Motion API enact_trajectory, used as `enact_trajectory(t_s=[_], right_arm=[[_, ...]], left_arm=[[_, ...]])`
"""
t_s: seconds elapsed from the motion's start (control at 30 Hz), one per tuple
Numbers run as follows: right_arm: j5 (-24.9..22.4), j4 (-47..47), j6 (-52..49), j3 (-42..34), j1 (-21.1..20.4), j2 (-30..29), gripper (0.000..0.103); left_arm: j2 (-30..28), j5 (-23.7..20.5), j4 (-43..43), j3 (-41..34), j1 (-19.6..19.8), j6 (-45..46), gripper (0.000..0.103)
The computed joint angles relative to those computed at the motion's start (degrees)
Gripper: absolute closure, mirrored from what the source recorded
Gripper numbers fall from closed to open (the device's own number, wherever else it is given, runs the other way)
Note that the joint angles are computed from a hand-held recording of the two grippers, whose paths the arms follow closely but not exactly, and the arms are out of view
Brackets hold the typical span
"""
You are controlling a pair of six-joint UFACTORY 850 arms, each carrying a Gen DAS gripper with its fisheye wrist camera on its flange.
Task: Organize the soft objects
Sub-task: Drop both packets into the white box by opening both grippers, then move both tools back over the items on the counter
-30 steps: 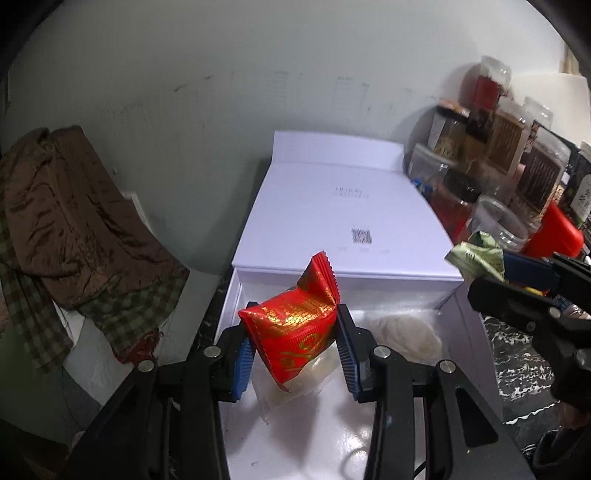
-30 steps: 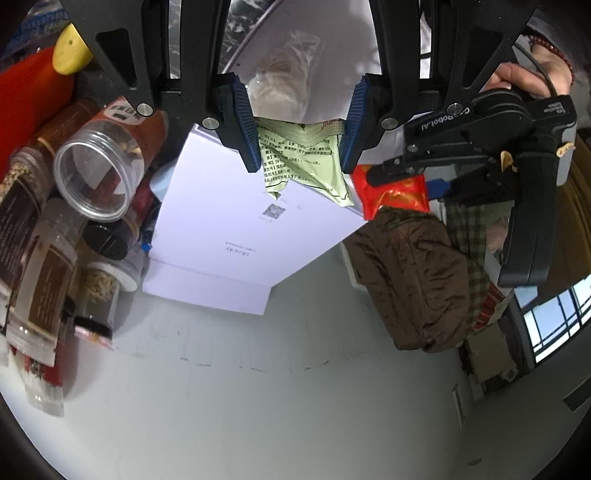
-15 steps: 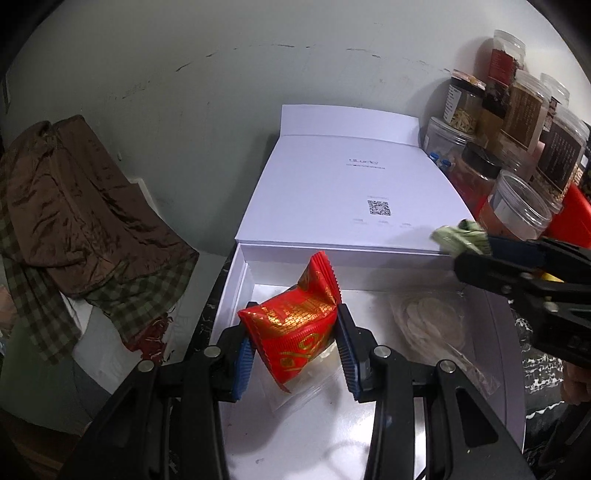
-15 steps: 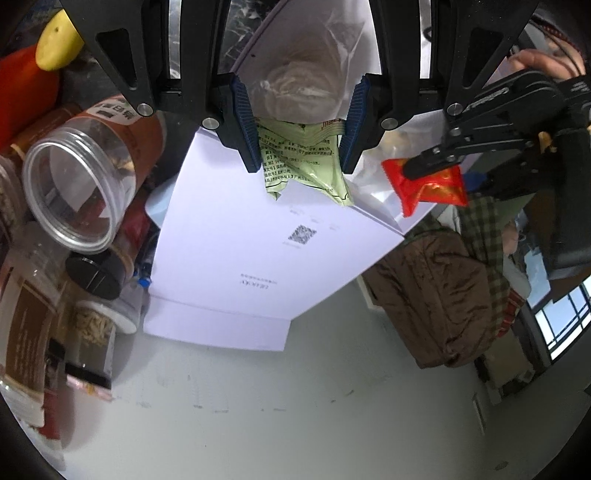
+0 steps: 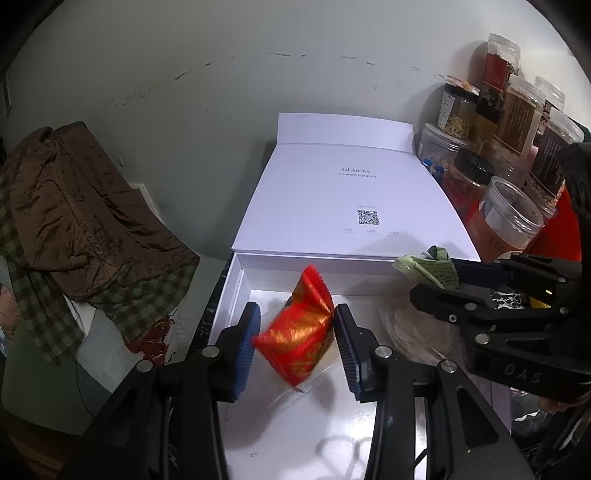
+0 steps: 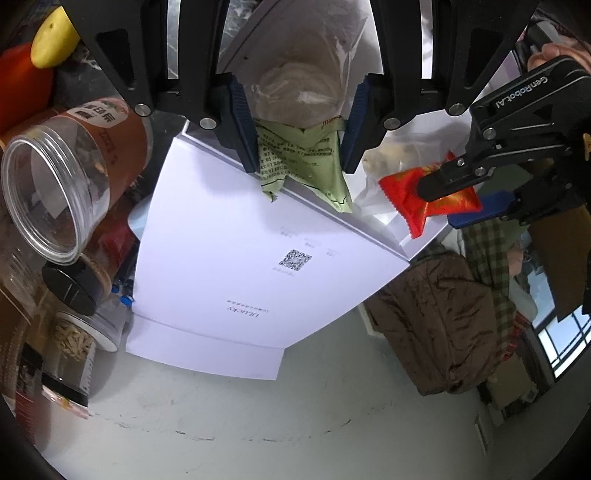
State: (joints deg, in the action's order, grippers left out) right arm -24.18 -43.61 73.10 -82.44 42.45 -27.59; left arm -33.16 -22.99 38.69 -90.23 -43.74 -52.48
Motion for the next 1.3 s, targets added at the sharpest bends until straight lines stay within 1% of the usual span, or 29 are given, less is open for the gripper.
enact_trajectory(t_s=[0.13, 0.17, 0.23, 0.37, 0.47, 0.57, 0.73, 0.9, 1.03, 1.1, 1.2, 1.3], right_arm=[[-0.94, -0.34, 0.35, -0.22, 0.29, 0.18, 0.05], [-1.32, -0.25, 0.3, -0.19, 0.42, 0.37, 0.047], [-1.76, -0.37, 0.57, -0.12, 0.63, 0.69, 0.045], [-2.29, 0.14, 0.12, 0.32, 0.96, 1.77, 0.044], [-4.58, -1.77, 1.49, 0.01, 1.78, 2.31, 0.044], [-4.88, -3.48, 3.53, 0.79, 2.35, 3.87, 0.044], [-7.62, -7.54, 7.07, 1.1, 3.96, 6.28, 0.044], [-10.65, -12.78, 11.22, 1.76, 6.2, 9.2, 0.044], [-13.46, -18.17, 15.93, 2.83, 8.53, 11.76, 0.044], [-15.5, -21.07, 17.94, 3.3, 10.02, 13.08, 0.04], [-18.76, -25.04, 20.63, 3.93, 12.43, 14.85, 0.04], [-21.31, -28.03, 22.72, 4.54, 14.61, 16.39, 0.036]], left_arm=[[0.61, -0.93, 3.16, 0.2, -0.47, -2.86, 0.062], [0.81, -1.3, 3.91, 0.23, -0.63, -3.48, 0.062], [1.04, -1.68, 4.2, 0.23, -0.77, -3.78, 0.062], [1.98, -2.05, 4.92, 0.65, -1.15, -4.72, 0.062], [3.12, -2.47, 7.13, 1.31, -1.71, -6.74, 0.062], [4.5, -2.75, 9.66, 1.95, -2.35, -9.19, 0.062], [7.21, -3.27, 13.79, 3.27, -3.49, -13.46, 0.062], [10.52, -3.89, 18.69, 5.15, -4.85, -18.52, 0.062], [13.23, -5.38, 25.16, 6.73, -6.28, -24.38, 0.062], [14.97, -5.7, 28.22, 7.84, -7.03, -27.43, 0.062], [17.71, -6.02, 32.79, 9.89, -8.11, -32.29, 0.062], [20.29, -6.41, 36.45, 11.9, -9.14, -35.9, 0.062]])
